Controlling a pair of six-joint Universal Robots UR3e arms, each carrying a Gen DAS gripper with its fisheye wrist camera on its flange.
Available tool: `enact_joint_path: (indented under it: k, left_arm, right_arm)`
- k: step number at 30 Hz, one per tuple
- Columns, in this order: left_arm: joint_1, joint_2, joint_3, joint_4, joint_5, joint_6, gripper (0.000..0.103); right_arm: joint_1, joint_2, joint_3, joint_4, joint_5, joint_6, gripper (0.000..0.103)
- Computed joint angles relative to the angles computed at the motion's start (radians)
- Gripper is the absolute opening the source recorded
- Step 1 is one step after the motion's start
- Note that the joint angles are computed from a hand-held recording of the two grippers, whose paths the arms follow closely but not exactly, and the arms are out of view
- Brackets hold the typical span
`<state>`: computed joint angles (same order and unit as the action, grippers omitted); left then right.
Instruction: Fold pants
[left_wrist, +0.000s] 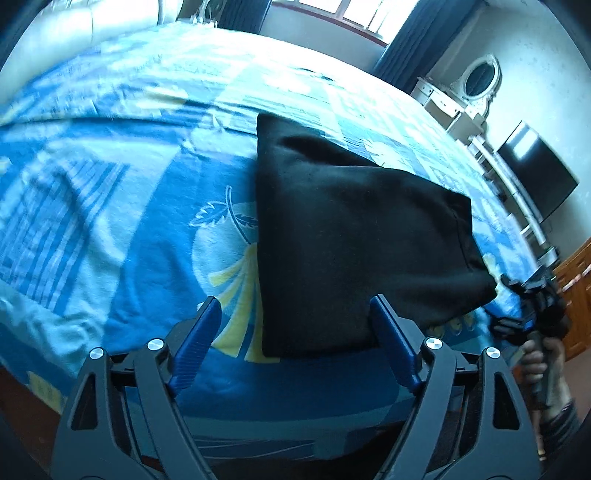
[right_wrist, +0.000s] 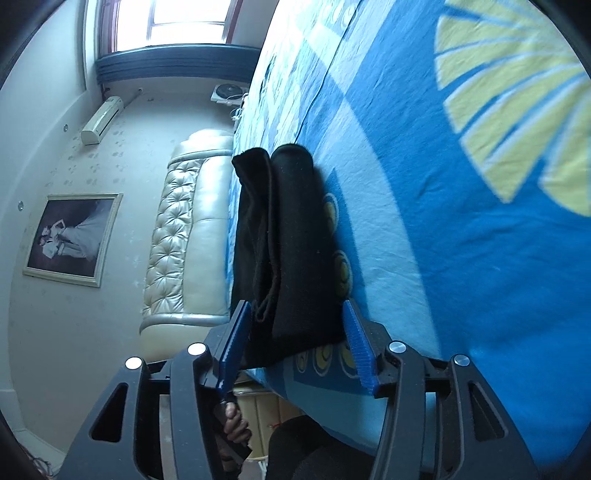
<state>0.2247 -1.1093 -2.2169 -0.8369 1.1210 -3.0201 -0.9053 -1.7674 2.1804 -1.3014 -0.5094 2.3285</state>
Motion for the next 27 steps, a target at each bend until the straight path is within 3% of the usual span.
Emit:
enact_joint_path:
  k: [5,8,14,20,27]
  left_arm:
    - [-0.115,0.051,0.002,0.033,0.137,-0.055,0.089]
    - [-0.209,0.053,0.006,0.079,0.242,-0.114,0.093]
    - [-0.337,0.059,0.003,0.124,0.389,-0.217,0.096]
    - [-0.419,0.067,0.008,0.127,0.464,-0.263,0.097]
    - [-0.5,0.059,0.011,0.139,0.54,-0.306,0.097]
  right_arm:
    - [-0.012,-0.184,0.052,-0.123,-0.083,0.128,0.064]
    - [0.015,-0.312,0.091,-0.268,-0.162,0.255,0.071]
    - [0.074,-0.453,0.137,-0.438,-0.312,0.36,0.075]
    - [0.243,-0.523,0.168,-0.676,-0.493,0.539,0.079]
    - [0.548,-0.467,0.168,-0.933,-0.704,0.716,0.08]
